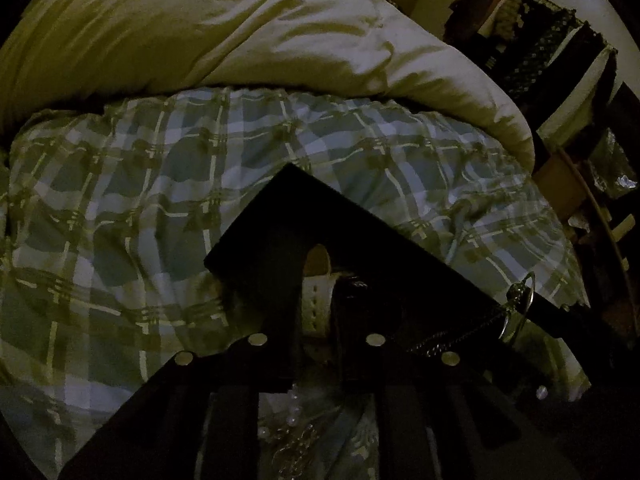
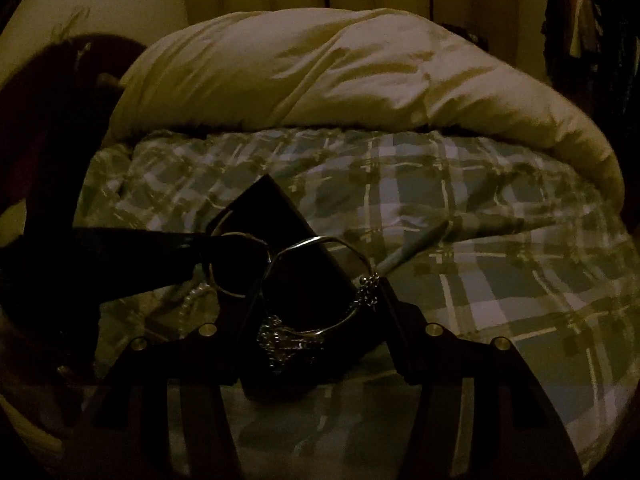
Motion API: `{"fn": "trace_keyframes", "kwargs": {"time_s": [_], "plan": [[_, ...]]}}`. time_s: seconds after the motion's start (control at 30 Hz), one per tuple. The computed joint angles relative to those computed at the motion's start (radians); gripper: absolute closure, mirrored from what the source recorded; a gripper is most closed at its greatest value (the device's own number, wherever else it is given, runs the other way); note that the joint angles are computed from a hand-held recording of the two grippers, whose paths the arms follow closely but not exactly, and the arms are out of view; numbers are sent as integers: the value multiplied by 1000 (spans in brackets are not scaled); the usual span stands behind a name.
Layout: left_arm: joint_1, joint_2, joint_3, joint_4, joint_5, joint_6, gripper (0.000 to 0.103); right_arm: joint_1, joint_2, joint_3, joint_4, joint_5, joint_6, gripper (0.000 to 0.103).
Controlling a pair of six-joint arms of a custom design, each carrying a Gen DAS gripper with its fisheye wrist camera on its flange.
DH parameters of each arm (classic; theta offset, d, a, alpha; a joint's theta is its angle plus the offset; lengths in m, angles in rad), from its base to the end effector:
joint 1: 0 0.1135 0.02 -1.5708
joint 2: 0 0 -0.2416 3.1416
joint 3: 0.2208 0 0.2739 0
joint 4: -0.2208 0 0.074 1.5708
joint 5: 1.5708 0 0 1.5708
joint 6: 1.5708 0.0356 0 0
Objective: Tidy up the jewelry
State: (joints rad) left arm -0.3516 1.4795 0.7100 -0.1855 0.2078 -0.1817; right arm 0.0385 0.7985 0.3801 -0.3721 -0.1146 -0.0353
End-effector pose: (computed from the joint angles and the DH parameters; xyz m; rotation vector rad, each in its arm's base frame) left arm 0.2740 -0.1083 0.1224 0.3020 2.5447 -0.4723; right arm 0.1966 0.0116 0.1551 -0.1426 2.3545 0.1368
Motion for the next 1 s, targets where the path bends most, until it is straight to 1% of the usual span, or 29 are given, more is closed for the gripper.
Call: {"fn": "trace_keyframes", "kwargs": {"time_s": [0.03, 0.07, 0.13, 0.17, 0.23, 0.33, 0.47, 0.5, 0.57, 0.6, 0.67, 0.77, 0.9, 1.0], "plan": [[0, -3, -3, 6, -4, -8, 84, 11, -5, -5, 5, 20, -1, 46], [-2, -5, -3, 11, -19, -12, 83, 29, -18, -14, 12, 52, -7, 44], [-6, -15, -4, 17, -45, -7, 80, 71, -64, -35, 22, 128, -18, 24], [-6, -22, -6, 17, -51, -3, 77, 92, -88, -45, 23, 164, -26, 21], [-2, -37, -13, 15, -63, 3, 66, 120, -105, -50, 23, 205, -37, 20], [5, -62, -30, 11, -77, 5, 60, 139, -83, -51, 32, 231, -46, 20], [28, -88, -63, 8, -68, 1, 45, 124, -85, -49, 18, 202, -39, 20], [35, -95, -75, 6, -66, 3, 44, 129, -90, -50, 15, 207, -33, 20], [43, -107, -98, 5, -70, 5, 38, 133, -92, -52, 12, 203, -25, 20], [49, -112, -109, 6, -71, 5, 33, 131, -90, -52, 12, 194, -20, 20], [54, -117, -124, 7, -72, 0, 27, 120, -94, -53, 2, 157, -4, 20], [62, -129, -153, 7, -73, -3, 22, 121, -100, -58, -4, 135, 9, 20], [72, -144, -193, 9, -86, 11, 20, 146, -146, -70, -27, 131, 27, 20], [94, -148, -209, 2, -86, 26, 18, 153, -185, -78, -49, 91, 45, 20]]}}
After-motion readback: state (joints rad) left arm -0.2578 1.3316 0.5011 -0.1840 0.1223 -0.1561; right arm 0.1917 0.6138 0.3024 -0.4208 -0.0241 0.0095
